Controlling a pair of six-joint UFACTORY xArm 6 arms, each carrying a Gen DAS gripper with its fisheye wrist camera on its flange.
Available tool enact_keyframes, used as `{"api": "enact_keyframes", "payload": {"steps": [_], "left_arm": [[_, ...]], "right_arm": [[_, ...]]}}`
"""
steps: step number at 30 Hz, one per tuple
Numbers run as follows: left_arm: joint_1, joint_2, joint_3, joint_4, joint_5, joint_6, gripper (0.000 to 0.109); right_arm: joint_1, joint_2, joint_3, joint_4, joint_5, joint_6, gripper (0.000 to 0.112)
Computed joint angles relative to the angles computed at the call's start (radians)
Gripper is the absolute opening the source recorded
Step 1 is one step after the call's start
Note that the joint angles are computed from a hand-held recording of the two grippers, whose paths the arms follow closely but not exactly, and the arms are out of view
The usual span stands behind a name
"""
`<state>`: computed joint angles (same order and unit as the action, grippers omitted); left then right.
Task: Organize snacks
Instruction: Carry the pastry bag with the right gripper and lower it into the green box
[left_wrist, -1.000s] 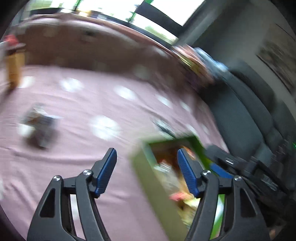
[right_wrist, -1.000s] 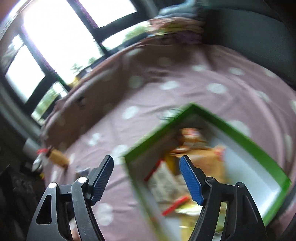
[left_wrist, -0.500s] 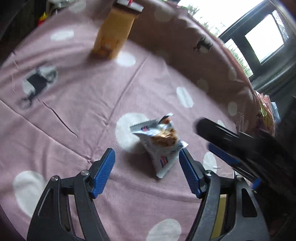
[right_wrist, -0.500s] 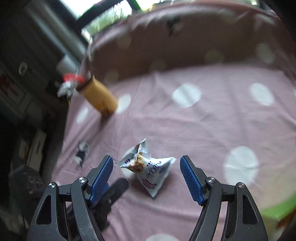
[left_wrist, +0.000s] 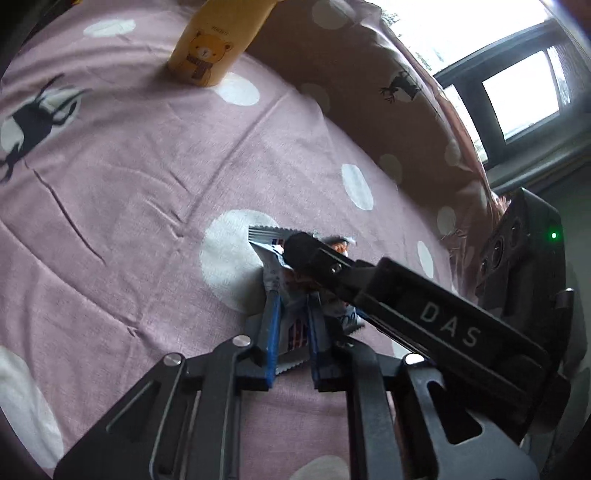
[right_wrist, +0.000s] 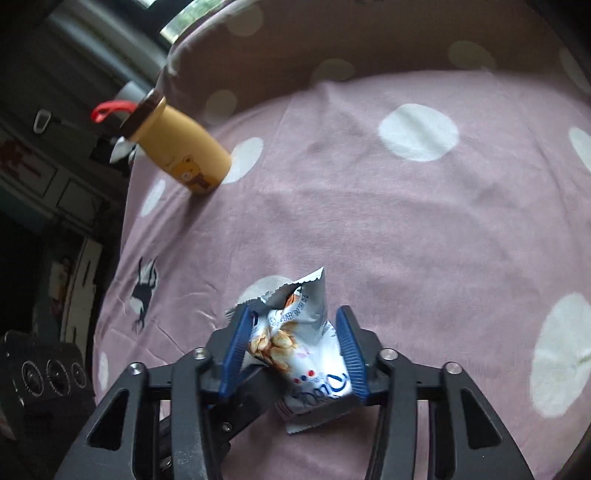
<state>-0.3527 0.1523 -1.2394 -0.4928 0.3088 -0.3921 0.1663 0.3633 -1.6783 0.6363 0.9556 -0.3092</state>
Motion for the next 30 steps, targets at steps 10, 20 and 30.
{"api": "enact_keyframes", "payload": {"steps": [10, 20, 30], "left_arm": [[-0.164, -0.16, 0.054, 0.005, -0.061, 0.167, 0.001], [-0.43, -0.117, -0.058, -0.465, 0.005, 0.751, 0.003], [-0.469, -0.073, -0.075, -0.049, 0.048, 0.434, 0.068]], "right_arm": [[-0.073, -0.481, 0.445, -0.004, -0.223, 0.061, 0.035], [-0.34, -0.964, 0.851, -0.113, -0.33, 0.236, 0.035], [-0.451, -0.99, 0.908, -0.221, -0.307, 0.363, 0.053]]}}
